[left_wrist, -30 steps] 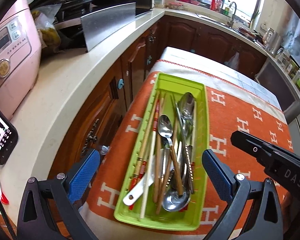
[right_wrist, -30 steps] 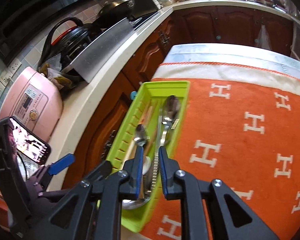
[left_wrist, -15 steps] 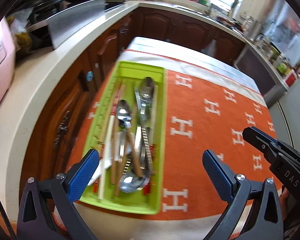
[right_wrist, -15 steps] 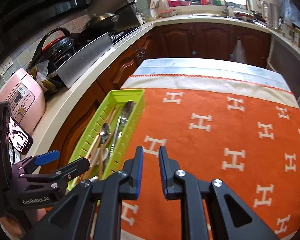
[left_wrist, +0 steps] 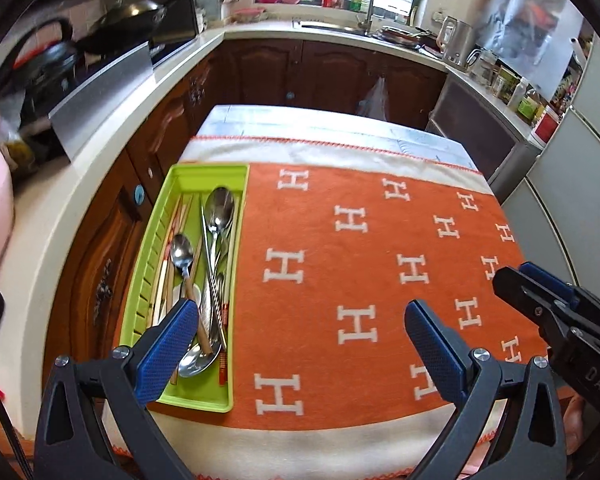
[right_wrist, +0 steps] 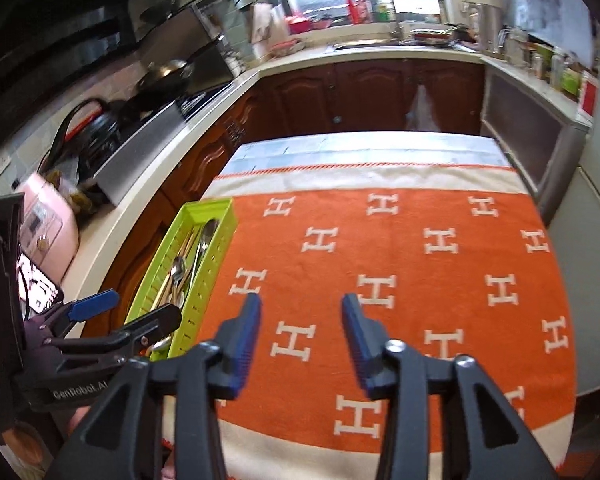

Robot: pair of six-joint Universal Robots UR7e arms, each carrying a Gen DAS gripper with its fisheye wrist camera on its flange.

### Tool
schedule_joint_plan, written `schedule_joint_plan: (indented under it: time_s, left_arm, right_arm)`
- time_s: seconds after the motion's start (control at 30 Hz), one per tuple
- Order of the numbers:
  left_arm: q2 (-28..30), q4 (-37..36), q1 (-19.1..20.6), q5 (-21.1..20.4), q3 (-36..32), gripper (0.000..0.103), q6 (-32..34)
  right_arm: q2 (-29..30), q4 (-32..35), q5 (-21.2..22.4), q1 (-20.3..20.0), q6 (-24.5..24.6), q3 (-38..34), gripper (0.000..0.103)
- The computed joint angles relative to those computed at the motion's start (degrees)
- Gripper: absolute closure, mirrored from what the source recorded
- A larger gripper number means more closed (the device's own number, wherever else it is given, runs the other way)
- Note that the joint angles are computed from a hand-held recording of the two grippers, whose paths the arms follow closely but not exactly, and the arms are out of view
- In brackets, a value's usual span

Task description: Organize utensils

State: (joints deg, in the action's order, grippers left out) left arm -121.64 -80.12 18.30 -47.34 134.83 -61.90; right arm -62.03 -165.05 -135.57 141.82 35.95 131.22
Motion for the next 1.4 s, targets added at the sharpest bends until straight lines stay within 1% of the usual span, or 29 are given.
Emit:
schedule_joint_plan:
  time_s: [0.1,0.17,0.27,0.4,0.63,1.17,1.27,1.4]
  left_arm:
    - [1.66,1.59,-2.05,0.19,-1.17,0.001,-1.41]
    - [2.00,2.48,-3.19,0.39,-1.66,0.001,-2.31]
    - [2.04,4.56,-5.55,1.10,-2.27,0.001,-5.06]
    - [2.37,6.90,-7.27,1.68,-2.93,0.001,-7.22]
    - [1.98,9.55,-8.77,1.63,-3.52,0.001,-9.60]
    - [2.94,10.10,-9.02,1.79,-3.81,0.001,-9.85]
    - [3.34,9.85,-8.77,1.74,-3.82,0.001,-9.64]
    - [3.75,9.57,-8.56,1.90,-3.77,0.001,-9.56]
  right_arm:
    - [-1.58,2.00,-2.47,1.49,1.74,-0.15,0.046]
    - [-2.44,2.54,-3.53,2.38,2.35,-0.02,0.045]
    - [-2.50,3.78,-6.23,4.04,3.02,-0.50,0.043]
    - [-2.35,4.71,-7.21,5.03,2.75,-0.91,0.043]
    - [-2.65,5.16,-7.76,5.69,2.57,-1.11,0.043]
    - [-2.85,5.28,-7.44,5.52,2.68,-1.08,0.043]
    - [-3.07,6.40,-7.22,5.81,4.08,-1.19,0.043]
    - [-3.06,6.43,-7.10,5.82,4.56,-1.15,0.043]
